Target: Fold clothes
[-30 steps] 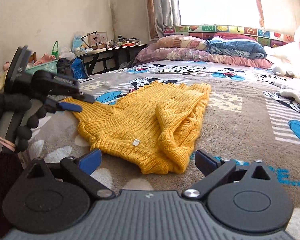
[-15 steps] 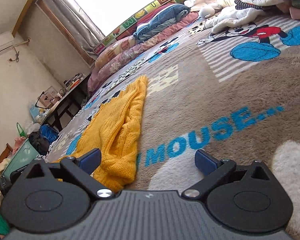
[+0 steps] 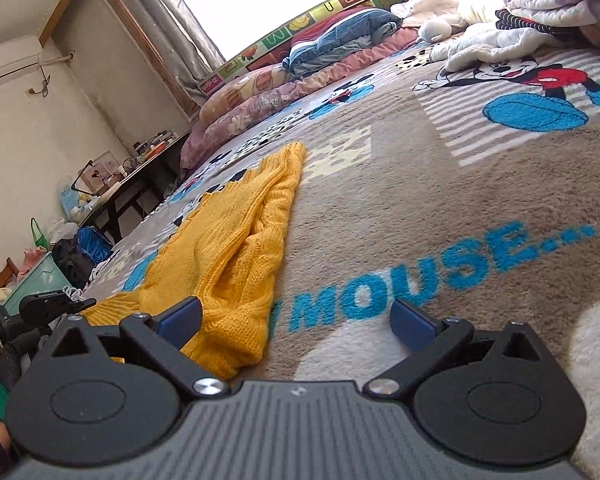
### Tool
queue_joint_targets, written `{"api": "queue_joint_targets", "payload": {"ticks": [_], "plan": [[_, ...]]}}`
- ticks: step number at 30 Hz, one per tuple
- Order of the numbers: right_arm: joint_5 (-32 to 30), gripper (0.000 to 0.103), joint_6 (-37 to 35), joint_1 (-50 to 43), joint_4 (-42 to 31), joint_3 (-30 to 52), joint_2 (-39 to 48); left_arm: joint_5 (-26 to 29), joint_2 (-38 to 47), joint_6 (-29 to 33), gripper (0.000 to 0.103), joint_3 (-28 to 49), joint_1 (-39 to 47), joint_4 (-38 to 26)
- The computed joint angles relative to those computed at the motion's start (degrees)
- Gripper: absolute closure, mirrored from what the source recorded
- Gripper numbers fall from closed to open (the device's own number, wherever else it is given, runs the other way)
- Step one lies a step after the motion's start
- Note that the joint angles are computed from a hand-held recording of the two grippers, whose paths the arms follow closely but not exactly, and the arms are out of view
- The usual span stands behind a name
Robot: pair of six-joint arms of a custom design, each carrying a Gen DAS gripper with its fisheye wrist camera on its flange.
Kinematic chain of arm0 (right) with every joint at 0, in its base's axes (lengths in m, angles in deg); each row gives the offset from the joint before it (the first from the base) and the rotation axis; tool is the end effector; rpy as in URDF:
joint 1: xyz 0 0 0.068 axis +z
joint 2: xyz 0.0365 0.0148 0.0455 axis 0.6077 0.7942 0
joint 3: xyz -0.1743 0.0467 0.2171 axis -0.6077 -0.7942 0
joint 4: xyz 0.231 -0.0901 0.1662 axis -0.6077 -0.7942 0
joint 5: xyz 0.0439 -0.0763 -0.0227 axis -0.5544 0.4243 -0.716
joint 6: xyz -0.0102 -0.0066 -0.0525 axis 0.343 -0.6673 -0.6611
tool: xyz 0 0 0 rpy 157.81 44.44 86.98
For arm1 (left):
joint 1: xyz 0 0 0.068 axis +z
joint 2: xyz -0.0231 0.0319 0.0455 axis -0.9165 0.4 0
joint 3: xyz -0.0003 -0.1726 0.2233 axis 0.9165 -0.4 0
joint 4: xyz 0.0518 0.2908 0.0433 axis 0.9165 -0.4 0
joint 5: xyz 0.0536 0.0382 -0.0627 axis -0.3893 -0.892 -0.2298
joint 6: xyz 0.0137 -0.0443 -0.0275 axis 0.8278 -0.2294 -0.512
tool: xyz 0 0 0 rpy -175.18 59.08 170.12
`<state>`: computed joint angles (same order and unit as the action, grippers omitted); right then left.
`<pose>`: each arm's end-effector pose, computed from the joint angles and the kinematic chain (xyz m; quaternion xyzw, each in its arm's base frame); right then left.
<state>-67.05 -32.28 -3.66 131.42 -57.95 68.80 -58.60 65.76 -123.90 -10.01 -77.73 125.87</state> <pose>0.1893 -0.1298 -0.0051 0.1715 0.8262 0.2367 0.4816 0.3621 -0.0721 0.0327 -0.2993 0.7965 -0.2747 0.4478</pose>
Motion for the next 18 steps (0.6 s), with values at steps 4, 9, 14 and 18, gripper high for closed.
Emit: {"api": "queue_joint_targets", "payload": {"ticks": [4, 9, 14, 18], "plan": [[0.4, 0.003, 0.7, 0.4, 1.5, -0.1, 0.5, -4.2, -3.2, 10.1, 0.089, -0.9, -5.0, 1.4], [-0.8, 0.003, 1.7, -0.3, 1.1, 0.3, 0.6, -8.2, -5.7, 22.9, 0.091, 0.0, -13.8, 3.1], [-3.0, 0.003, 3.3, -1.5, 1.1, 0.7, 0.8, -11.3, -5.4, 29.2, 0.095, 1.2, -21.5, 4.2], [-6.6, 0.004, 5.4, -3.0, 0.7, 1.4, 1.1, -12.7, -3.6, 32.0, 0.095, 4.5, -25.8, 2.6]]}}
